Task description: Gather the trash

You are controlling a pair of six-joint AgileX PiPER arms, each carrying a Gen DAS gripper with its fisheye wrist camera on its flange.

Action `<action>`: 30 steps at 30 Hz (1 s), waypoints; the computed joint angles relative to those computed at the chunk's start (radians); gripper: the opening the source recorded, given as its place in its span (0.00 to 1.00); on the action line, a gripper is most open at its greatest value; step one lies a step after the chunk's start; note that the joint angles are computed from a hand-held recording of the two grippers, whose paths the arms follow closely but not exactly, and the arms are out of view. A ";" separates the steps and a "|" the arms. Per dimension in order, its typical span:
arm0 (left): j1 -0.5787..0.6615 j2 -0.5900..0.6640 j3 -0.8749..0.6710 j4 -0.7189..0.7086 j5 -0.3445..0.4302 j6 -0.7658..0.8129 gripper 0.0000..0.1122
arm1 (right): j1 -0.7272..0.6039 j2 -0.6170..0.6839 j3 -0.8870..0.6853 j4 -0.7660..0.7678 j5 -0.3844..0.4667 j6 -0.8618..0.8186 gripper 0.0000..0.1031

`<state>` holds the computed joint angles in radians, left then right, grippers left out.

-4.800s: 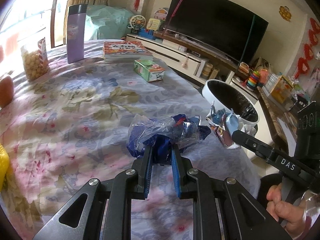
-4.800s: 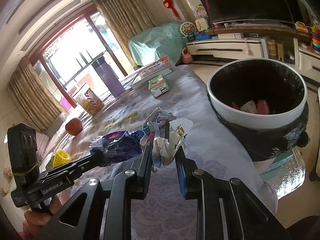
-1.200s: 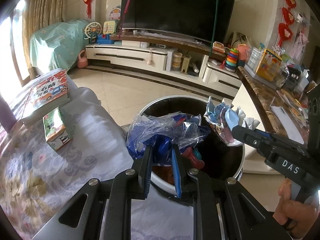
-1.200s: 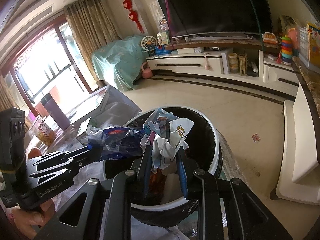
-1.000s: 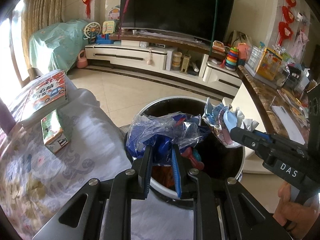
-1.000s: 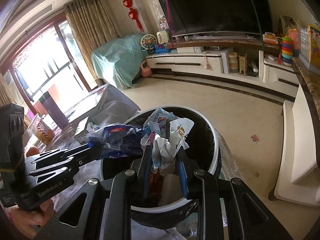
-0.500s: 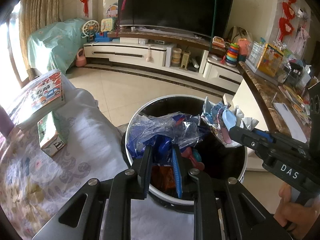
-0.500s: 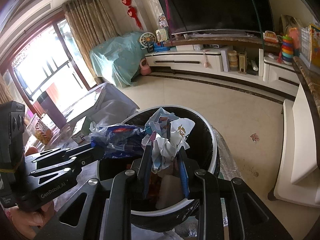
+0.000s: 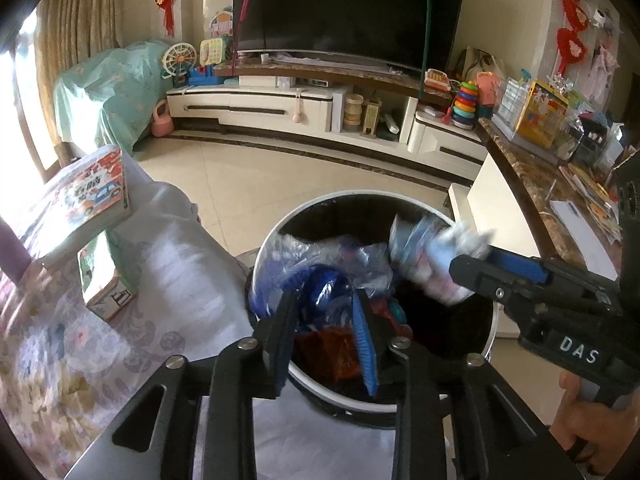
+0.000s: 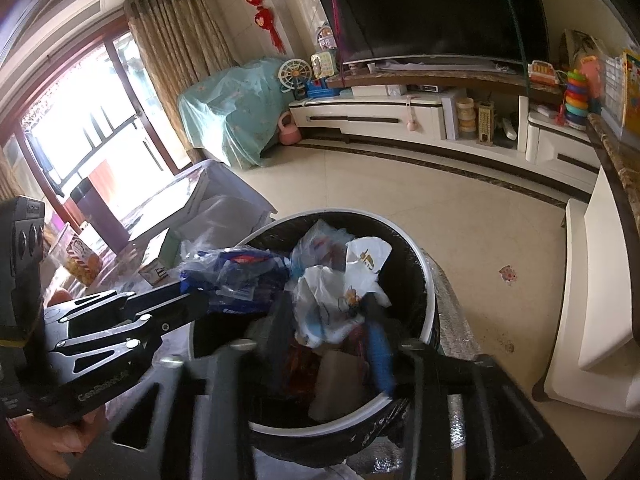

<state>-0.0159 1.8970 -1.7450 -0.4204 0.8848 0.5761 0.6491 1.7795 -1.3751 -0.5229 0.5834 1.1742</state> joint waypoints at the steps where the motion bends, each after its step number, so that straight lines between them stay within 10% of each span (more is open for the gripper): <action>1: 0.002 -0.002 0.002 -0.003 0.001 0.008 0.30 | 0.000 -0.002 0.001 0.001 -0.002 -0.001 0.53; 18: 0.256 -0.314 0.474 -0.289 -0.096 0.261 0.58 | 0.167 -0.116 0.114 -0.266 0.053 0.392 0.87; 30: 0.689 -0.540 0.716 -0.513 0.127 0.573 0.65 | 0.491 -0.101 0.108 -0.582 0.344 0.802 0.99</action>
<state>0.6729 1.3565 -1.0293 -0.9337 1.0119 1.1496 1.1398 1.6788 -1.2671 -1.1045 0.9274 1.9757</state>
